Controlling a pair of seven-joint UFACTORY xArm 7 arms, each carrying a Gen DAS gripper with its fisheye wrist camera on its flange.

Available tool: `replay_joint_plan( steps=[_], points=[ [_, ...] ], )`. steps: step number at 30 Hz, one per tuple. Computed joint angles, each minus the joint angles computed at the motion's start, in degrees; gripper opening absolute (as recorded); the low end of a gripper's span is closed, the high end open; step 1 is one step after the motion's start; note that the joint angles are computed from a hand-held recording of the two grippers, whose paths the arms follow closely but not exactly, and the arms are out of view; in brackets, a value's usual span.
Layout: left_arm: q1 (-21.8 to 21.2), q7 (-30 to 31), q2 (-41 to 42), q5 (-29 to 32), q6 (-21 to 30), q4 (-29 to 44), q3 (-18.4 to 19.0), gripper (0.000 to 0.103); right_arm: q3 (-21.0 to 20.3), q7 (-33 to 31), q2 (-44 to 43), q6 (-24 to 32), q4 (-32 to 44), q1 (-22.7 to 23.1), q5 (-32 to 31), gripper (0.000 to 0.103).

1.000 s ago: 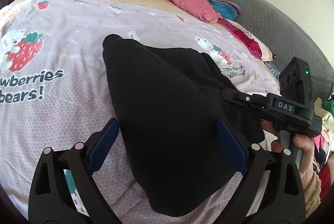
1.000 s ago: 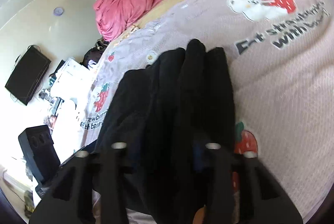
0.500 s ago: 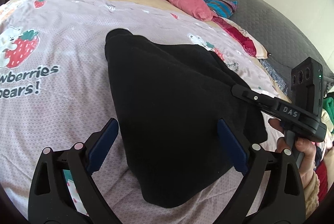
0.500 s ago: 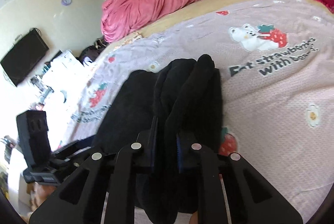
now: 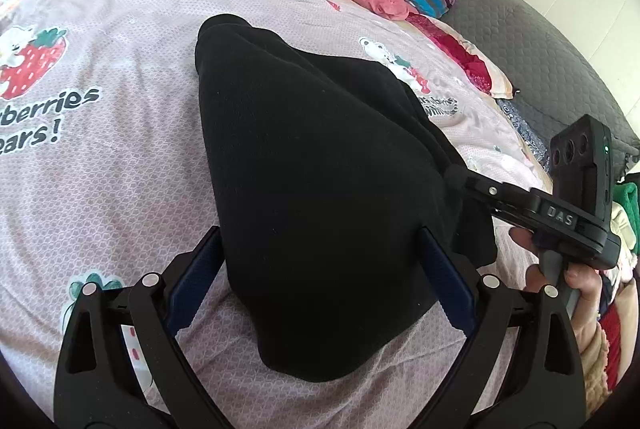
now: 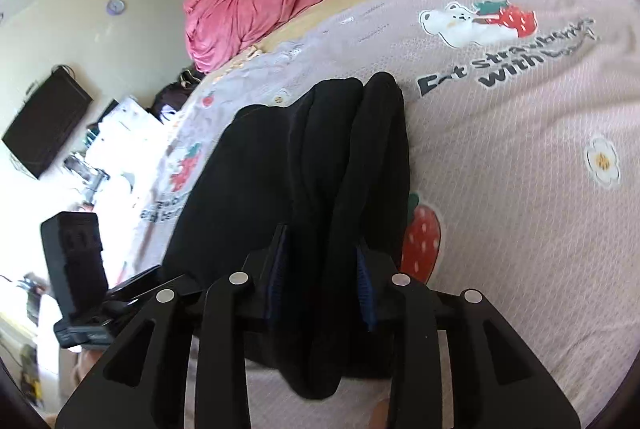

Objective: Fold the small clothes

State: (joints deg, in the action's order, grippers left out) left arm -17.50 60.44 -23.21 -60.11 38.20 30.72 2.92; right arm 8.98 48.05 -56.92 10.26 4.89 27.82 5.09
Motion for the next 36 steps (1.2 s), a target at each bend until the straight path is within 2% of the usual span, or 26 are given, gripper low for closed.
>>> replay_joint_plan(
  steps=[9,14,17,22,24,26,28,30,32,36],
  points=[
    [0.60,-0.43,-3.03,1.17,-0.31,-1.18,0.93,0.088,1.28,1.04,-4.96,4.85,-0.57,3.69,0.33,0.050],
    [0.46,-1.45,-4.61,2.36,-1.10,-1.81,1.26,0.088,4.10,1.71,-4.34,7.49,0.47,3.60,-1.10,0.050],
    [0.06,-1.50,-5.79,2.78,-1.92,-2.42,1.79,0.088,5.59,2.65,-4.56,9.01,0.82,2.77,-2.09,0.047],
    [-1.00,-0.79,-7.78,3.69,-2.86,-3.21,2.38,0.086,4.66,3.42,-5.06,7.97,-0.17,3.24,-2.08,0.044],
    [-1.61,-0.98,-6.93,4.47,-2.09,-2.80,2.65,0.080,4.86,3.84,-4.74,7.53,-0.30,3.16,-2.22,0.039],
    [-1.72,-1.75,-4.97,5.27,-0.64,-2.14,2.76,0.078,4.35,3.90,-3.85,6.73,-0.40,3.51,-2.12,0.037],
    [-1.69,-2.30,-3.84,5.65,-1.33,-2.13,1.85,0.079,4.23,3.97,-3.40,6.41,-0.39,3.61,-2.17,0.034],
    [-1.89,-2.33,-3.22,5.11,-1.23,-2.04,1.71,0.078,4.32,4.00,-3.45,6.41,-0.40,3.55,-2.36,0.022],
    [-2.01,-2.16,-3.56,4.71,-1.71,-2.20,1.35,0.078,4.67,3.90,-4.25,6.80,-0.23,3.30,-2.87,0.018],
    [-2.25,-2.05,-5.00,4.32,-1.55,-2.66,1.41,0.078,5.95,3.33,-8.18,9.53,-0.05,1.61,-4.86,0.017]
  ],
)
